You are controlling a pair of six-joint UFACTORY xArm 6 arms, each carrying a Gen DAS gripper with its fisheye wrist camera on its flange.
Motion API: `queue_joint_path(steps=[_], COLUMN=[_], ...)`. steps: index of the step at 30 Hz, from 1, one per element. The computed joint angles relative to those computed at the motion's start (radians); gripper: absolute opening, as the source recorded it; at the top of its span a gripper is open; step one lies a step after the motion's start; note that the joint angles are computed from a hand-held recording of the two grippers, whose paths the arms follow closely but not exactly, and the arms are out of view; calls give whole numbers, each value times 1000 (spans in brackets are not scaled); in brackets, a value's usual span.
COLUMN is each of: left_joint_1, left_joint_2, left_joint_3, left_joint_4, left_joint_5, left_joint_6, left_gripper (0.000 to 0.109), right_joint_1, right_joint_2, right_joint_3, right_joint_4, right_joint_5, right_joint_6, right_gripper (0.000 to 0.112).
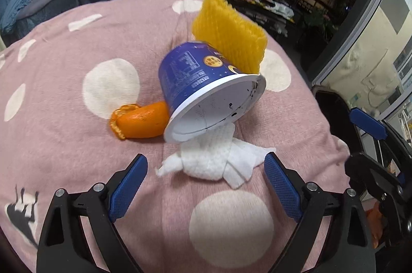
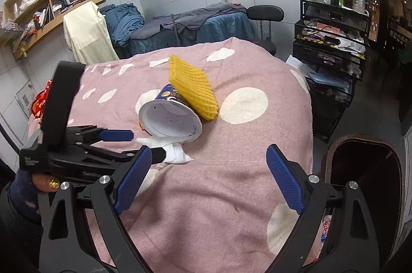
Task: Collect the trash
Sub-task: 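Grasp the white tissue with the left tool while the right tool grasps the yellow foam net, then carry the yellow foam net to the bin and release it with the right tool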
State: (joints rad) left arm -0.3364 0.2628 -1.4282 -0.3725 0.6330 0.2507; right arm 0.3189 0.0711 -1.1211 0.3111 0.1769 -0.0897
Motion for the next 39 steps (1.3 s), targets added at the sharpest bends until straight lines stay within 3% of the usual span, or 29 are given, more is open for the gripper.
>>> queue_joint_path(steps=[1, 5, 9, 18, 24, 27, 29, 31, 34, 39], left_joint_1=[-1, -1, 6, -12, -29, -41, -43, -44, -45, -54], left_joint_2=[18, 49, -1, -202, -279, -289, -284, -281, -292, -317], left_joint_3=[-25, -66, 3, 271, 382, 401, 392, 391, 404, 431], left_joint_4=[19, 30, -14, -27, 23, 10, 4, 8, -6, -27], left_joint_5=[24, 98, 43, -210, -369, -413, -414, -419, -431, -455], left_joint_6=[-7, 1, 38, 41, -68, -91, -101, -115, -113, -111], left_gripper=[87, 55, 39, 38, 38, 38, 38, 38, 38, 38], right_joint_1=[-4, -13, -13, 9, 11, 5, 0, -7, -18, -25], right_joint_2=[7, 32, 70, 209, 352, 432, 473, 487, 469, 363], right_joint_3=[-7, -37, -88, -315, -529, -646, -705, -718, -681, -523], right_joint_4=[-1, 21, 76, 219, 119, 49, 23, 7, 39, 91], right_joint_5=[5, 26, 48, 108, 197, 264, 307, 323, 288, 182], right_joint_6=[3, -10, -56, -175, -75, -1, 22, 45, 45, 8], right_gripper=[90, 90, 87, 80, 71, 60, 43, 25, 12, 11])
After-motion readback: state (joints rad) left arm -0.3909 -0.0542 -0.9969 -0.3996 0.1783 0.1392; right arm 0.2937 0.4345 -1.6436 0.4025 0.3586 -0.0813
